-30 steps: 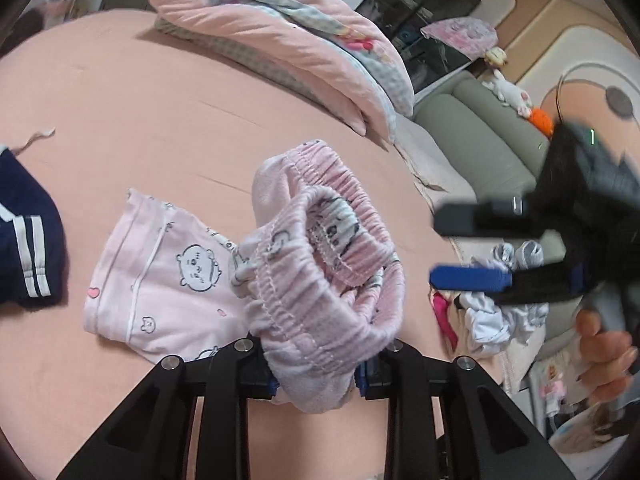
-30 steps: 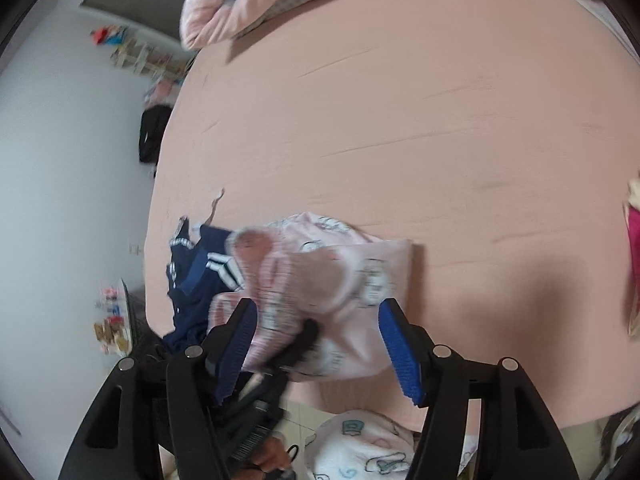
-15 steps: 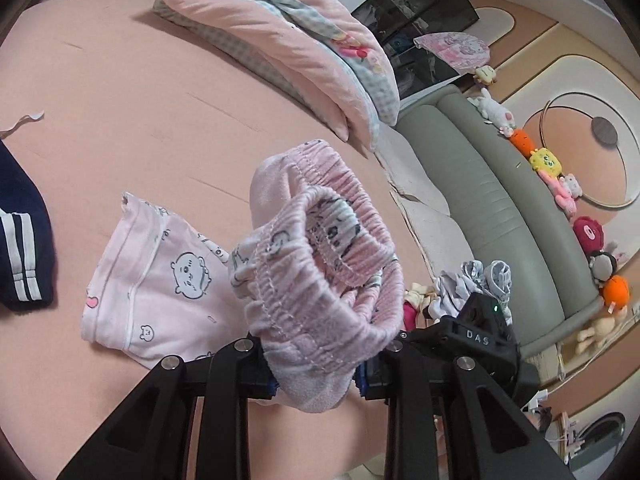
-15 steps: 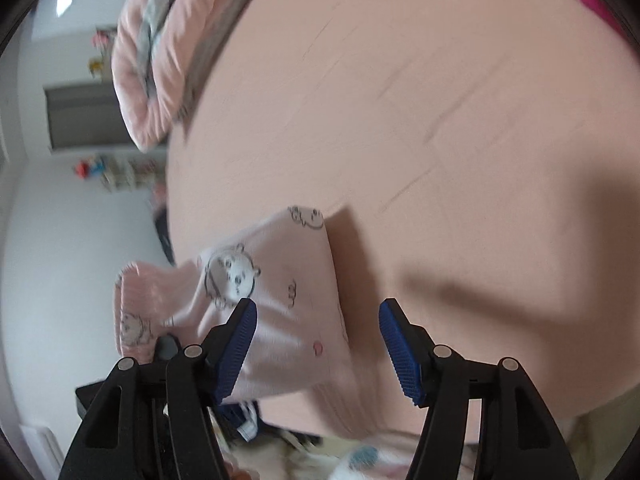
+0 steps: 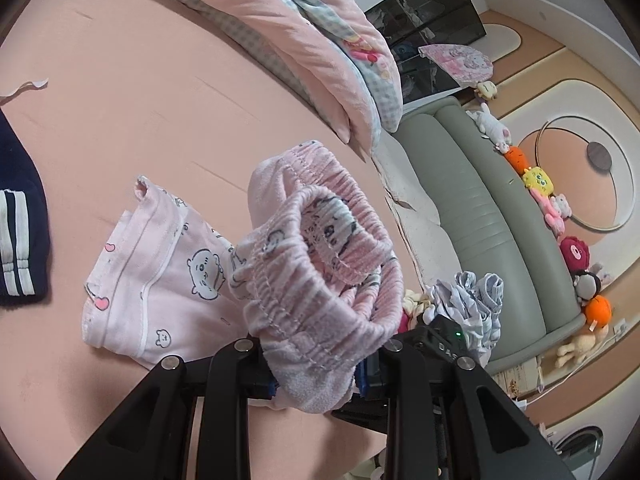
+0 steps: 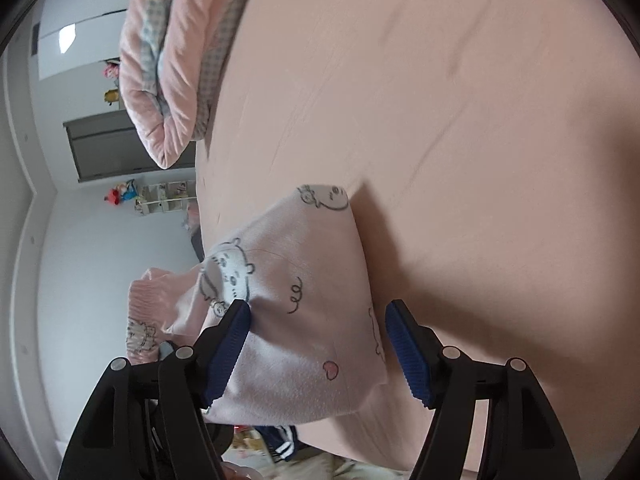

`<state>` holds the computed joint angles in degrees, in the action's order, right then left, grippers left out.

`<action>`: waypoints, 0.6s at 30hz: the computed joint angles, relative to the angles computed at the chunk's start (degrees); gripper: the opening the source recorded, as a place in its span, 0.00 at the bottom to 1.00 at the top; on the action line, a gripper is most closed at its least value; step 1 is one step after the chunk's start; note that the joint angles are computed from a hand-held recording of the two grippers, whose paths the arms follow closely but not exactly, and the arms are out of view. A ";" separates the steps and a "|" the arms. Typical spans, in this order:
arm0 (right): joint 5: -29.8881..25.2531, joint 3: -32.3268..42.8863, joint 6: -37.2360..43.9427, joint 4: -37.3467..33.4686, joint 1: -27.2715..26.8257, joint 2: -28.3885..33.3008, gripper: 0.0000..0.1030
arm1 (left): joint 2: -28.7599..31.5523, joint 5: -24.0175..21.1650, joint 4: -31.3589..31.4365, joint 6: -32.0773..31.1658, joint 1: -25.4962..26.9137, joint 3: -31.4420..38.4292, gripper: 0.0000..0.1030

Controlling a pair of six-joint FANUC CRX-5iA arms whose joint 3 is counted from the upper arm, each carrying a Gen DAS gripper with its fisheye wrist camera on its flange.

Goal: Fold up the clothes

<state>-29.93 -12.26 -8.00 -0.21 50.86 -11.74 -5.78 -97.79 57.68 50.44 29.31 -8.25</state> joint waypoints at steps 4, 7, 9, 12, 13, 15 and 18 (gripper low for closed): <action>4.40 -1.49 -2.15 1.54 0.06 1.38 0.68 | 0.44 0.01 -0.76 -0.42 0.39 0.16 0.23; 3.59 -0.43 0.03 0.86 -0.02 2.73 0.52 | 1.09 -0.02 -2.67 -0.92 0.85 0.82 0.23; -2.71 3.70 5.19 -0.90 -0.33 5.00 0.42 | 1.33 -0.15 -4.72 -1.51 0.98 1.40 0.23; -8.10 7.18 7.54 -1.15 -0.37 7.17 0.38 | 1.36 -0.24 -5.85 -1.81 1.42 0.97 0.23; -8.29 7.41 7.21 -1.16 -0.44 7.42 0.37 | 1.41 -0.30 -5.78 -1.75 1.64 0.66 0.23; -7.77 7.27 6.15 -0.77 -0.45 7.59 0.37 | 1.73 -0.66 -5.30 -1.79 1.97 0.34 0.23; -6.97 6.61 6.02 -0.23 -0.27 7.41 0.36 | 2.27 -1.51 -5.14 -4.55 1.42 1.24 0.23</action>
<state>-36.90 -5.64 -1.98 -0.44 50.59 -4.34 -3.50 -99.30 52.54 45.89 30.73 -7.01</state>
